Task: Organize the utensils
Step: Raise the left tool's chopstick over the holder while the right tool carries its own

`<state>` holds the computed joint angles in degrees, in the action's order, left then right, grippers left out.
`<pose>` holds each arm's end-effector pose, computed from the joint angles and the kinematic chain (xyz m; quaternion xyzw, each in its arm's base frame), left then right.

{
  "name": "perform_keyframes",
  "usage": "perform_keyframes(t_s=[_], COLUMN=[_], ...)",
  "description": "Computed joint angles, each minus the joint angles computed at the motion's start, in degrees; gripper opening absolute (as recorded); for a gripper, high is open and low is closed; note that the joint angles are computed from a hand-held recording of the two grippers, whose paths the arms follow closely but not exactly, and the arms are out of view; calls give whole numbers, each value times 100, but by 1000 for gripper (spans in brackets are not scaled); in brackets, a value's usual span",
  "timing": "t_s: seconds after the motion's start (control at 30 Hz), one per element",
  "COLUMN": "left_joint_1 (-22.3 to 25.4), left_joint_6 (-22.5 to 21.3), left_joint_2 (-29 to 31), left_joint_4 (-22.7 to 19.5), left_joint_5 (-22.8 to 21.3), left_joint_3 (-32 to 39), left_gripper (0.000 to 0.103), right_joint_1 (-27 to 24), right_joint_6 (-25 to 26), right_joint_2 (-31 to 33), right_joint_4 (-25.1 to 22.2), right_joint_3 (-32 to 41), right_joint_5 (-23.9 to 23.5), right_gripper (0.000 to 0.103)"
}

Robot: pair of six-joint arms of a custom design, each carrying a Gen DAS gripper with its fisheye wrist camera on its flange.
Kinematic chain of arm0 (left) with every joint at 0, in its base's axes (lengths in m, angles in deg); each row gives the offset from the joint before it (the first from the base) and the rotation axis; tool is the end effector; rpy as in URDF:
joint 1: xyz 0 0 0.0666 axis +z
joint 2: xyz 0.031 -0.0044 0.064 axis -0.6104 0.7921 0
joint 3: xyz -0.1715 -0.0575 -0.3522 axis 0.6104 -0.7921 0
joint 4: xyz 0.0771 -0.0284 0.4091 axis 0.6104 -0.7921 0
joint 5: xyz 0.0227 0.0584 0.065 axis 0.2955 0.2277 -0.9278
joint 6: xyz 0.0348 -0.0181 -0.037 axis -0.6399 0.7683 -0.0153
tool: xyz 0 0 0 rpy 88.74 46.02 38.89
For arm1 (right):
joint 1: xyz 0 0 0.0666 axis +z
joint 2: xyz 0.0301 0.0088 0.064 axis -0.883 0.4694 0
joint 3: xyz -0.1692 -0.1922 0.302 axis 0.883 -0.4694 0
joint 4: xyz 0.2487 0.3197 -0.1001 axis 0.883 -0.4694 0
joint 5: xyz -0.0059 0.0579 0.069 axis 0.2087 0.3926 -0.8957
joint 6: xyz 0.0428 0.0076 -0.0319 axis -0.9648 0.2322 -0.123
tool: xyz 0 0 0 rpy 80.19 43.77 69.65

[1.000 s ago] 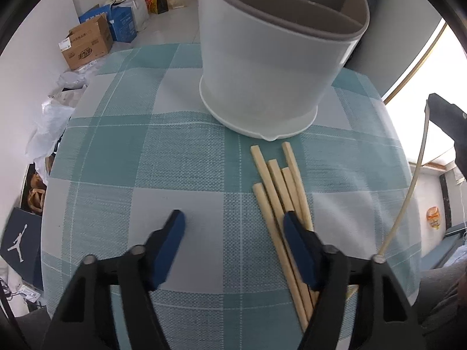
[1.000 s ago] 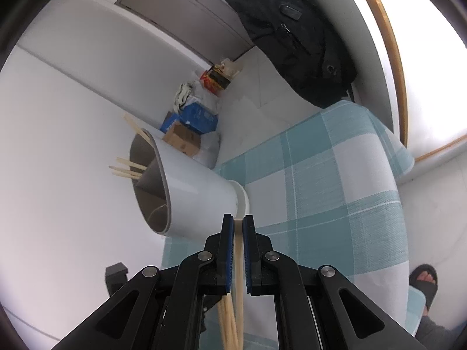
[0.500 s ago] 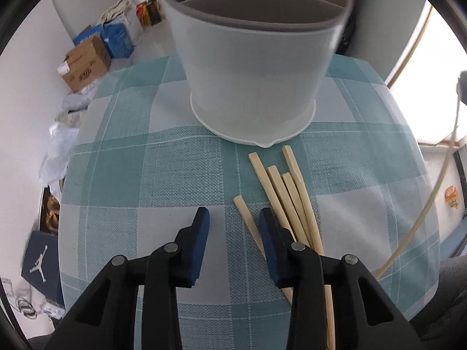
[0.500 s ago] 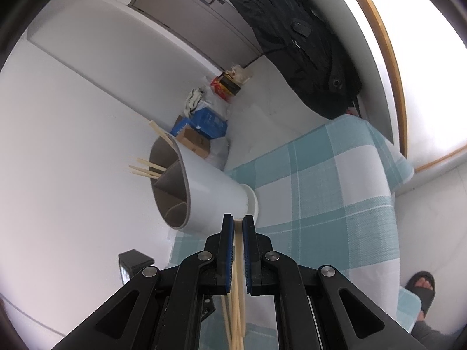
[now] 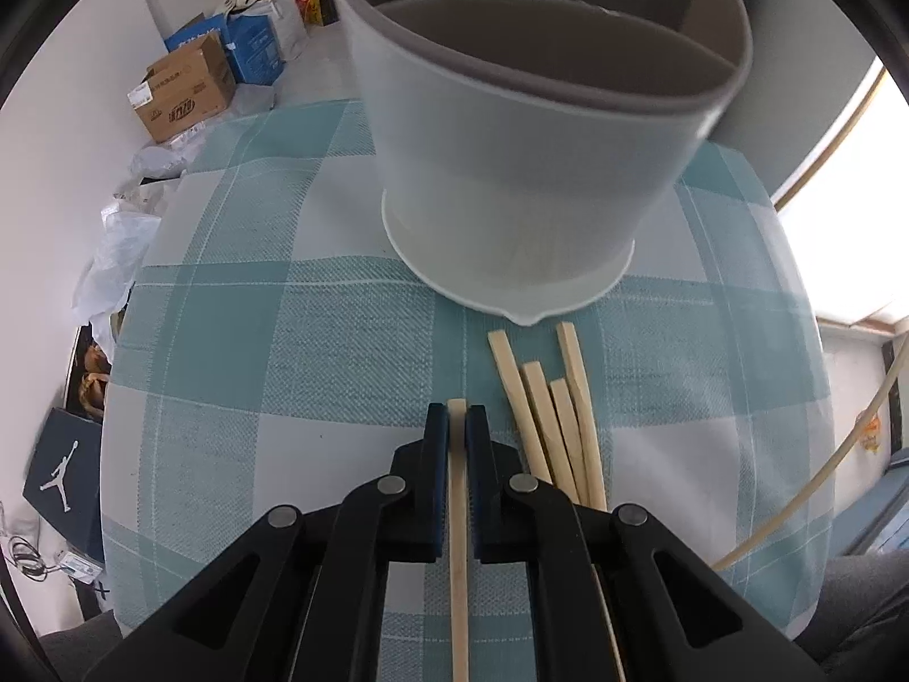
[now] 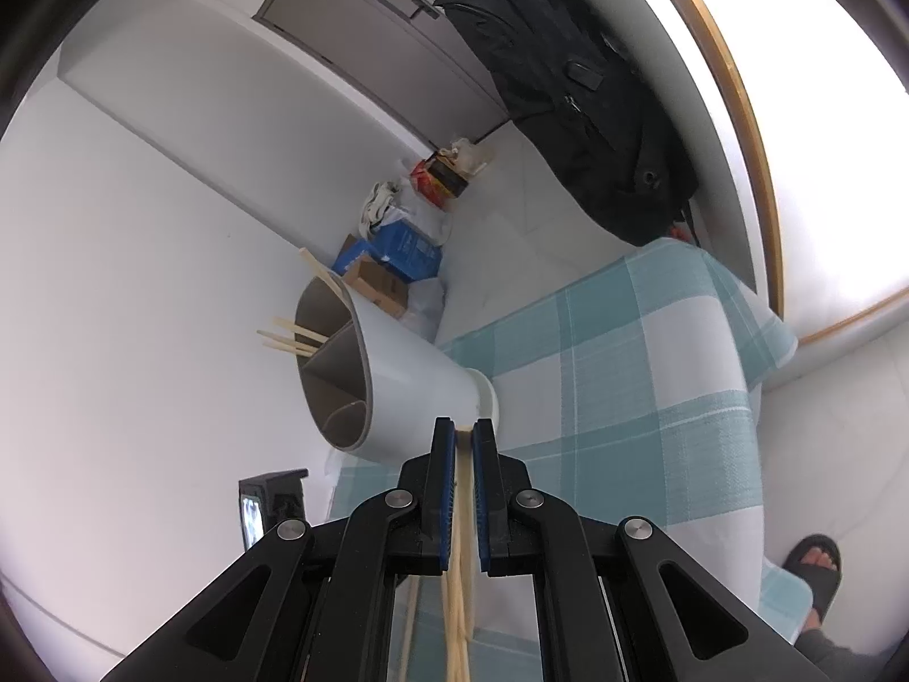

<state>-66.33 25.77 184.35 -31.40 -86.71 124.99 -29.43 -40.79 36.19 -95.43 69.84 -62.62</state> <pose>0.5544 -0.3048 0.5374 0.2145 0.9593 -0.0590 0.1739 0.4047 0.2497 0.5960 0.2616 0.8458 0.2731 0.3762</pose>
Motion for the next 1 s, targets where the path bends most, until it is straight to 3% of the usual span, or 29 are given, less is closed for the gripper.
perform_keyframes(t_s=[0.1,0.43,0.57,0.83,1.0], left_joint_1=[47,245,214,293,317], left_joint_6=[183,681,646,269,124], left_joint_2=[-154,-1232,-1513,-1686,-1748], left_joint_4=[223,2056,2591,3014,2992], left_joint_5=[169,464,424,643,847], left_joint_3=[-119,-1175,-1497,-1699,-1612], left_gripper=[2,2,2,2,2], right_joint_1=[5,189,408,811,970], right_joint_6=[52,566,1030,1529,1667], right_joint_2=[7,139,207,444,620], right_joint_4=[-12,151,146,12,-117], right_joint_3=[23,240,431,804,1072], right_joint_5=[-8,133,455,1016,1264], right_gripper=[6,6,6,5,5])
